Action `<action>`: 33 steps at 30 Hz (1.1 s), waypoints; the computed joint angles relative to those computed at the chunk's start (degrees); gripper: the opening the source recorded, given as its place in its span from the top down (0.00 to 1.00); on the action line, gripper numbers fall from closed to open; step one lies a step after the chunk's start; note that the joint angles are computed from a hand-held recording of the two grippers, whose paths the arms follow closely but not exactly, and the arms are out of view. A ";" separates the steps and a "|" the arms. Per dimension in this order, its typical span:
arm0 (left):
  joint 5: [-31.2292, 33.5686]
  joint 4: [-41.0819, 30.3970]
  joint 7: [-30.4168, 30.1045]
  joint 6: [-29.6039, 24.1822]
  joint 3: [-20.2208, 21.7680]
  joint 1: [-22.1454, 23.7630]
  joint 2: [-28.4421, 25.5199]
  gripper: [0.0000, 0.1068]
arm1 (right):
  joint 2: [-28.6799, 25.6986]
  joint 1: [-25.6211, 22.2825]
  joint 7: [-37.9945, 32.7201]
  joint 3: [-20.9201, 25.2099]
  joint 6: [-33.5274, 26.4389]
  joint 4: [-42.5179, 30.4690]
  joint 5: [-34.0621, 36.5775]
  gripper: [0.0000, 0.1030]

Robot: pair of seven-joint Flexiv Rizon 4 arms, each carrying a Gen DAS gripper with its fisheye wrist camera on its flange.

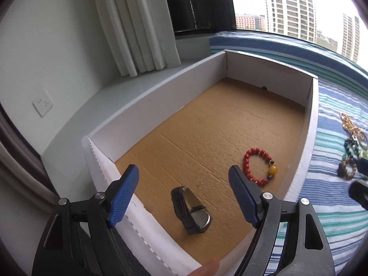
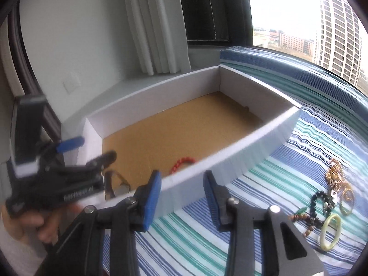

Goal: Organize jewelry
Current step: 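Withdraw both grippers from the box back over the bedspread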

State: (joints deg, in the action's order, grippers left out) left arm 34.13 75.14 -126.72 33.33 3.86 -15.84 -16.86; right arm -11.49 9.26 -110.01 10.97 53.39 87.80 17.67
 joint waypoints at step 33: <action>11.12 10.93 -18.74 10.11 -7.54 -5.46 11.36 0.04 | 18.86 -22.36 28.29 -6.71 38.85 48.87 -30.37 0.25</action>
